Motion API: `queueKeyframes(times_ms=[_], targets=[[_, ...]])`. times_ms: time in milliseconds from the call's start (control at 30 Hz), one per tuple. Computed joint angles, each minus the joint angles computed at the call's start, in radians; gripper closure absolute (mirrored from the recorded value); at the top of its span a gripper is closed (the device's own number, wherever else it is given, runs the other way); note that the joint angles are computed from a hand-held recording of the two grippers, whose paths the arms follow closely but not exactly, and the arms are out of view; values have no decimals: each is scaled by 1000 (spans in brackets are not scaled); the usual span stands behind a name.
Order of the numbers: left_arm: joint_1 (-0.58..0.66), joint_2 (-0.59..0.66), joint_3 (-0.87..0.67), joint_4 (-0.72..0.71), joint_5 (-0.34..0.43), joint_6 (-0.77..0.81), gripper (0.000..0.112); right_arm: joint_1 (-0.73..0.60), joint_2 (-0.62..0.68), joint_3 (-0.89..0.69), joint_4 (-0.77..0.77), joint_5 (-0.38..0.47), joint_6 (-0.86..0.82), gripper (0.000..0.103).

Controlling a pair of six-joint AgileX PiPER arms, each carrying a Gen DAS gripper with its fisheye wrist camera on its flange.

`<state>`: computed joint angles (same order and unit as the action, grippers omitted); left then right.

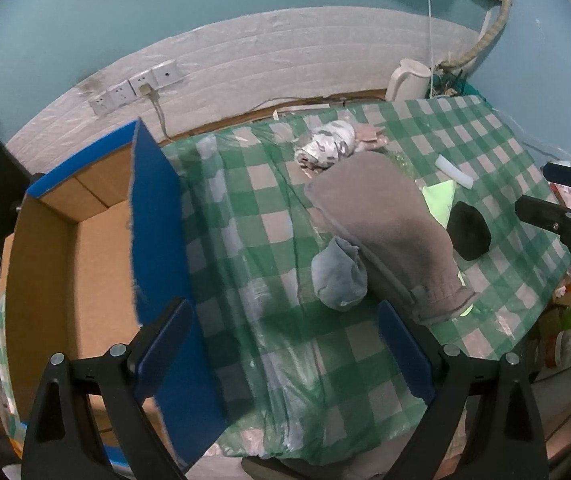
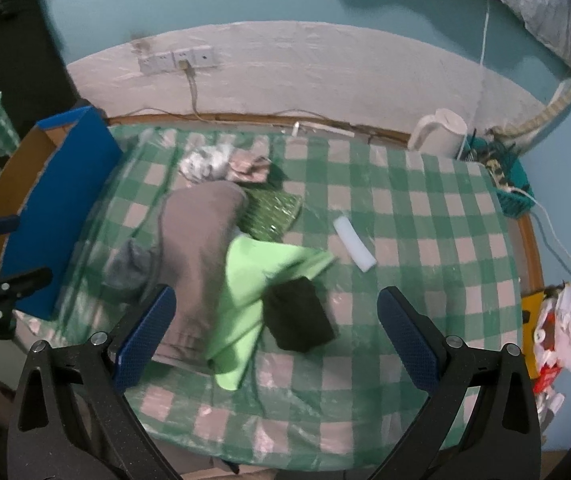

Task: Organize soft objects
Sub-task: 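Grasp the black sock with the right gripper while the left grasps the light-blue sock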

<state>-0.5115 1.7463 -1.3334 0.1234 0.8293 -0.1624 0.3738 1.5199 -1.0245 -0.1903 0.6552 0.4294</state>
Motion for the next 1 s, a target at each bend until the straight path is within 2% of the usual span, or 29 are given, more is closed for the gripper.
queueKeyframes(times_ms=[467,767,967,1000], targets=[[-9,151,-105,-46,32,-2,18,-124,115,70,136,-116,-186,2],[-22,233,-155,-56,56,-5,18,-119,206,71,115,-170,-218,3],[-17,271,-190,-72,74,6,18,-102,257,76,78,-198,-207,12],[-17,276,-196,-73,77,7,18,-99,265,75,74,-203,-206,16]])
